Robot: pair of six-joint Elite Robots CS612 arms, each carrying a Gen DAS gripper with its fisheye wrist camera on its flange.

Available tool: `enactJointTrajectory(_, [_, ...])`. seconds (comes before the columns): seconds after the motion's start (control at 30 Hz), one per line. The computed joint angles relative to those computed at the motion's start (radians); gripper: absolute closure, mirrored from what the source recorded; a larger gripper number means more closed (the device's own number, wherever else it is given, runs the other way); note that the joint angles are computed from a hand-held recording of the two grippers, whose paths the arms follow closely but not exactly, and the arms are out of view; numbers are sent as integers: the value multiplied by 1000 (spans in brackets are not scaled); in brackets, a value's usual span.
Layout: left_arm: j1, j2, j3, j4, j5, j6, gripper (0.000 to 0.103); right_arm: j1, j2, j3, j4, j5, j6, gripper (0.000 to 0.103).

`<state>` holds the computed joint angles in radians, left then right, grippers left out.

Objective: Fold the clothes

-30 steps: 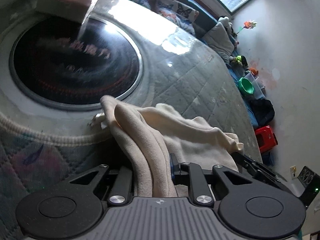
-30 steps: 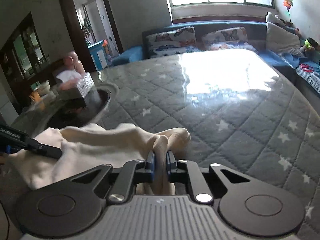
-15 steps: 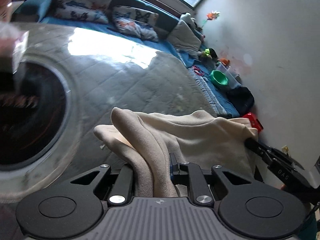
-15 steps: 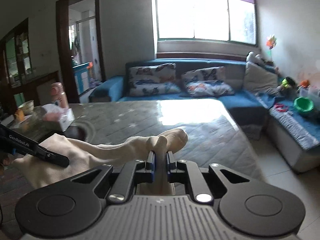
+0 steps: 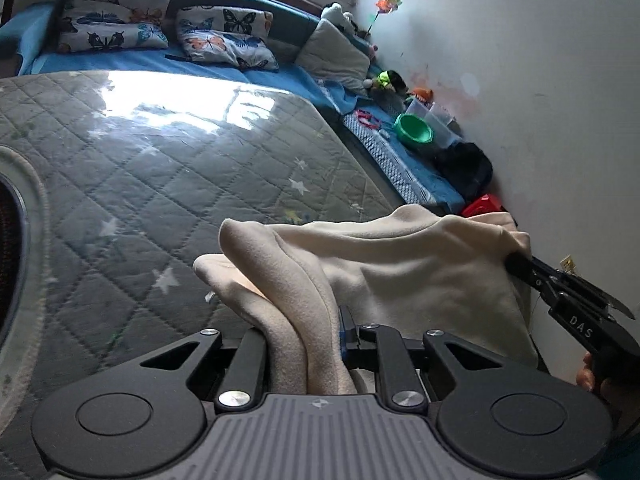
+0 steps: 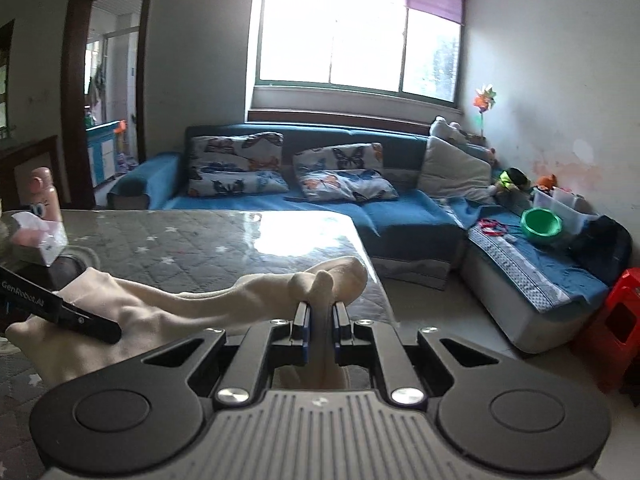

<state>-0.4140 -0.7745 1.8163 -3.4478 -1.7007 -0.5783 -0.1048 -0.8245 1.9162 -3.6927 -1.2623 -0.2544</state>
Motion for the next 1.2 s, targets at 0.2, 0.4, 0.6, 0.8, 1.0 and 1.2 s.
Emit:
enactJointTrajectory(0.2, [-21, 14, -40, 55, 36, 44, 87, -12, 16, -8, 5, -32, -1, 94])
enactJointTrajectory(0.4, [-38, 24, -64, 85, 76, 75, 87, -24, 24, -9, 2, -45, 3, 94])
enactJointTrajectory(0.6, [-46, 33, -75, 105, 96, 93, 87, -25, 31, -10, 7, -61, -5, 94])
enactJointTrajectory(0.8, [-53, 38, -78, 119, 117, 108, 87, -23, 36, -14, 29, -72, -10, 94])
enactJointTrajectory(1.0, [-51, 43, -82, 128, 104, 106, 87, -21, 40, -18, 45, -87, -11, 94])
enactJointTrajectory(1.2, [-48, 50, -88, 141, 86, 101, 87, -18, 45, -23, 66, -106, -22, 94])
